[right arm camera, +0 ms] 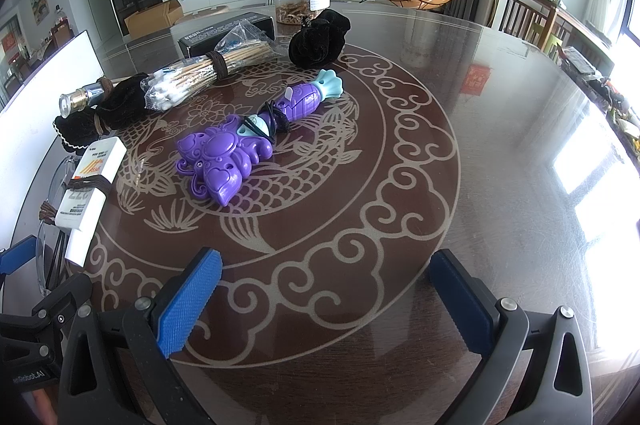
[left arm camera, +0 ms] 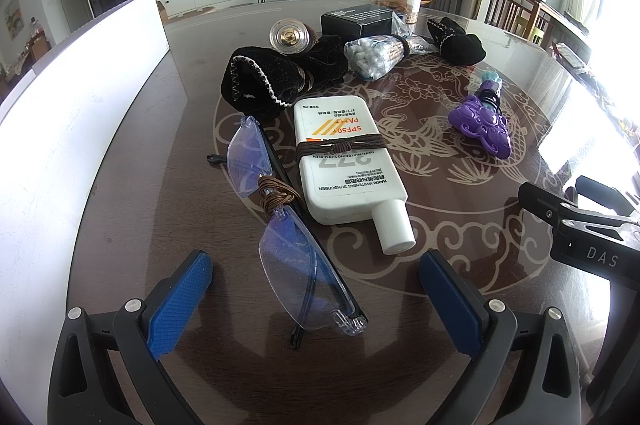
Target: Organize objects
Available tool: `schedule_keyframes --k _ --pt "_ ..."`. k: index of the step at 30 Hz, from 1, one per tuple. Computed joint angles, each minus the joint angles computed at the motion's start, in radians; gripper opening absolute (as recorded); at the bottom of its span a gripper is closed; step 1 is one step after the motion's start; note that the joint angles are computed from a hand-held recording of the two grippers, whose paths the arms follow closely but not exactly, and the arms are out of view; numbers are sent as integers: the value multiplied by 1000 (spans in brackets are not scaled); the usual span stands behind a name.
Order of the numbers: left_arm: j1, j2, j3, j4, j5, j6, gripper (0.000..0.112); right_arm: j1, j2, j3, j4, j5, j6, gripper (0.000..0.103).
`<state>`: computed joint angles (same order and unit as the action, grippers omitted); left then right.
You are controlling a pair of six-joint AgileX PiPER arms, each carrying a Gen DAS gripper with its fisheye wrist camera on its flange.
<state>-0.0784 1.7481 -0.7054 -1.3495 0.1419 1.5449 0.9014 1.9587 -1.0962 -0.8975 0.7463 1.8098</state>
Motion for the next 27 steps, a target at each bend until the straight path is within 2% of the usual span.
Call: schedule_keyframes --k 27 --pt "3 -3 5 -20 4 20 103 0 -1 0 0 1 0 103"
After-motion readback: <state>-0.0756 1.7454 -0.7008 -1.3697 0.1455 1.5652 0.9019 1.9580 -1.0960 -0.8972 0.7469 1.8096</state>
